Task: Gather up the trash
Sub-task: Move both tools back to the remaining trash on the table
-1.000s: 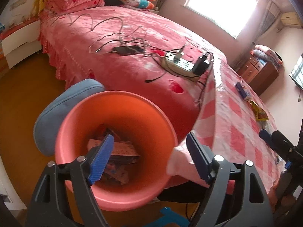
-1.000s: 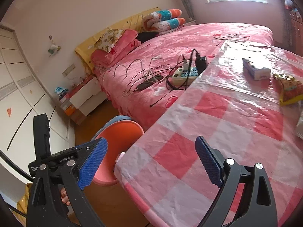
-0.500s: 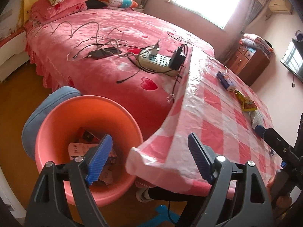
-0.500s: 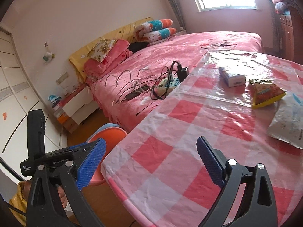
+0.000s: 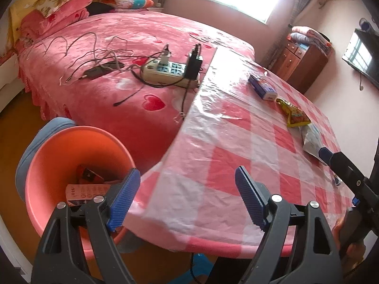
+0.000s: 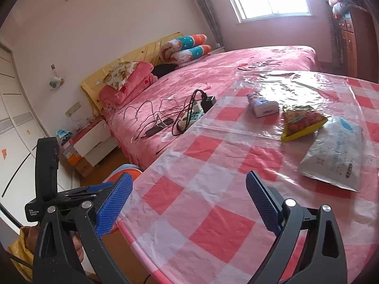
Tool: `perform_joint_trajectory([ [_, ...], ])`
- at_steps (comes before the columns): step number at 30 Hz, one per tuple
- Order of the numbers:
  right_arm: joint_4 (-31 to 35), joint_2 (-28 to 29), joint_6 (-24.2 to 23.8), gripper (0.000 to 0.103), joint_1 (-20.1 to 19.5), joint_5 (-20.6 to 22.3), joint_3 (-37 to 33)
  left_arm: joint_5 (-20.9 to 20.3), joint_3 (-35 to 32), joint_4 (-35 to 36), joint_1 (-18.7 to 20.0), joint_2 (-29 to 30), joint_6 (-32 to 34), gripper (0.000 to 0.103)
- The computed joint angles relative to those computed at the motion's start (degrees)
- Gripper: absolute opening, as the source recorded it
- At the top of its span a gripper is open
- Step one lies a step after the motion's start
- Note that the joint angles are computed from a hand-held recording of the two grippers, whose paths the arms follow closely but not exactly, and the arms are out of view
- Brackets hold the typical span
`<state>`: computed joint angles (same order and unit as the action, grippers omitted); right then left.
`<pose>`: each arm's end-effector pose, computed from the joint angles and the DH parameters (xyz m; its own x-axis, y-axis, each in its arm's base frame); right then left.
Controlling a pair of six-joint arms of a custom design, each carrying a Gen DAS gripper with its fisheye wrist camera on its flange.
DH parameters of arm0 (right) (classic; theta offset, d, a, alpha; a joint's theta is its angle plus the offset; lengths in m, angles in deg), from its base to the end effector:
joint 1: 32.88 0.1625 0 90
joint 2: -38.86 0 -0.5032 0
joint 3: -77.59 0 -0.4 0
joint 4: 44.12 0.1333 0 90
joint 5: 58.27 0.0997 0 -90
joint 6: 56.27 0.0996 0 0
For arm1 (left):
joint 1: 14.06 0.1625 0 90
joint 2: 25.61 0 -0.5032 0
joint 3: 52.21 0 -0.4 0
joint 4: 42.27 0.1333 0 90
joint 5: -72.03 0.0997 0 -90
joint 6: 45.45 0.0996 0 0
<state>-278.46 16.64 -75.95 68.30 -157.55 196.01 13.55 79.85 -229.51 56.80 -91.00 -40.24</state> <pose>0.2241 -0.5290 -0.0362 -0.8900 -0.2897 0.3521 -0.4557 0.5916 -0.6650 0.0122 -0.5303 0.2303 -0.8632 0.1021 -0.4945 0.3622 0.8075 -0.4656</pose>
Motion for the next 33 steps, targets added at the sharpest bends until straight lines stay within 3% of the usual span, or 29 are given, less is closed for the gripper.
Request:
perform_joint_trajectory([
  [22, -8.3, -4.38, 2.39, 0.095, -6.51, 3.96, 6.73, 0.63, -2.0, 3.1, -4.94, 6.17, -1.61, 0.083],
  [33, -12.36, -8.49, 6.85, 0.095, -11.23, 4.28, 10.66, -3.49, -7.67, 6.8, -6.34, 10.25, -5.2, 0.083],
])
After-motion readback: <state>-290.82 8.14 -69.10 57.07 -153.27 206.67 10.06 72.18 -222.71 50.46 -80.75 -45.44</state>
